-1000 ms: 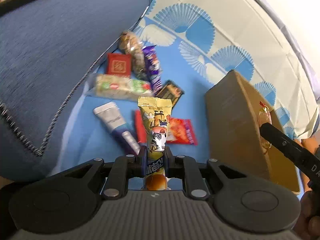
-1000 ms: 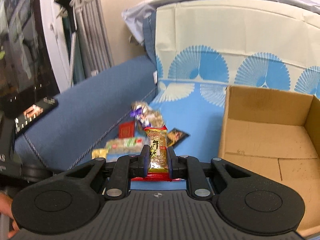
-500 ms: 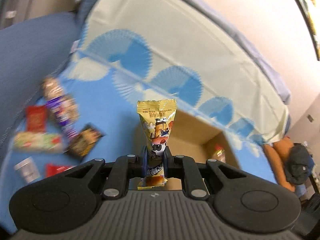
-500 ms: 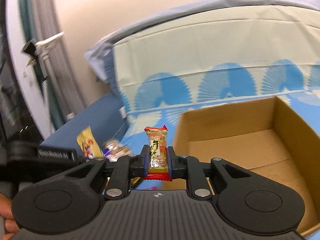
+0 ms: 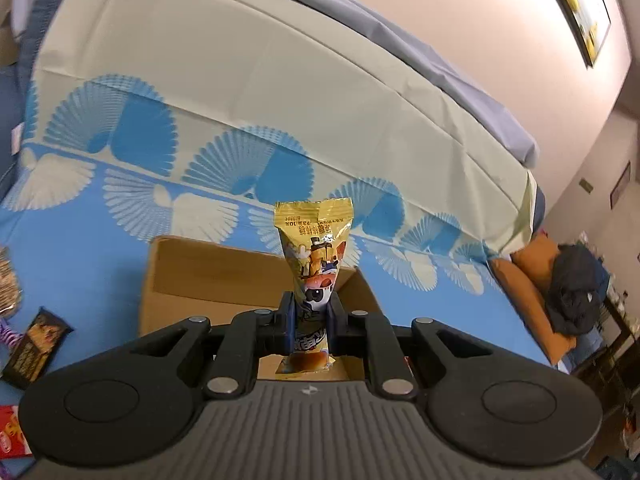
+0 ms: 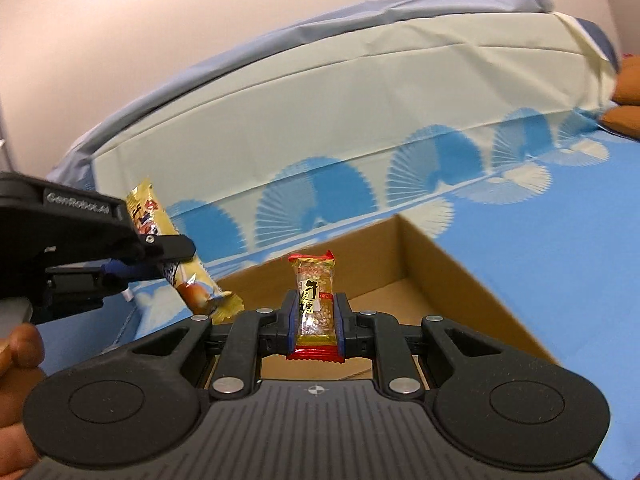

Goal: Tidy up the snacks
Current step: 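Carry both snacks over the box and open both grippers to drop them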

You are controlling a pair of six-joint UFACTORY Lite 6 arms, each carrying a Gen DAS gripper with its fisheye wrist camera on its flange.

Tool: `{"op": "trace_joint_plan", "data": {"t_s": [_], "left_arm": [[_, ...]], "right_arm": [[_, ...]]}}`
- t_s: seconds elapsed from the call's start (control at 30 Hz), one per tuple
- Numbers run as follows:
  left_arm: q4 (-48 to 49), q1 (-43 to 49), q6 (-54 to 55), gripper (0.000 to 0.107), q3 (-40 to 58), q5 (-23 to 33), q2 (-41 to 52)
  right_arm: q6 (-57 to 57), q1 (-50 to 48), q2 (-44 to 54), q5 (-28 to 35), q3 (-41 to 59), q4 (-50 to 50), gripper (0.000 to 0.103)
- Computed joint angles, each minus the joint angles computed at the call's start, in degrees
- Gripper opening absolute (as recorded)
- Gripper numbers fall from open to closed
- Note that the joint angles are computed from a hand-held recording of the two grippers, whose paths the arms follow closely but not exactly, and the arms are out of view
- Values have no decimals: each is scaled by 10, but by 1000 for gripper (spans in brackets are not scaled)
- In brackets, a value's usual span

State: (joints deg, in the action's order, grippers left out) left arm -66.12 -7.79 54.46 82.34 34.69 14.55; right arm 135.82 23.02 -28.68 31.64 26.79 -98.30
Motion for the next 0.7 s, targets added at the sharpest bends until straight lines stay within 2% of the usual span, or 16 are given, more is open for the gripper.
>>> {"op": "trace_joint_plan", "data": {"t_s": [0.1, 0.13, 0.17, 0.23, 0.27, 0.37, 0.53, 0.7], "left_arm": [[37, -31, -33, 18, 22, -18, 15], [39, -34, -32, 25, 23, -18, 15], [36, -36, -28, 37, 23, -17, 16], [18, -35, -2, 51, 2, -22, 2], [5, -32, 16, 53, -13, -24, -8], [-31, -13, 70, 53, -69, -29, -50], [-139, 49, 208, 53, -189, -16, -138], [-133, 139, 253, 53, -255, 44, -188]], "right_arm": [[5, -15, -1, -1, -7, -2, 18], [4, -21, 1, -5, -7, -2, 21], [0, -29, 6, -10, -3, 2, 22], [-8, -35, 24, -10, 7, 14, 24], [-7, -38, 29, -13, 8, 13, 31], [-33, -26, 47, 4, 23, 40, 43], [-52, 0, 65, 31, 34, 50, 43], [-27, 24, 77, 53, 32, 26, 43]]}}
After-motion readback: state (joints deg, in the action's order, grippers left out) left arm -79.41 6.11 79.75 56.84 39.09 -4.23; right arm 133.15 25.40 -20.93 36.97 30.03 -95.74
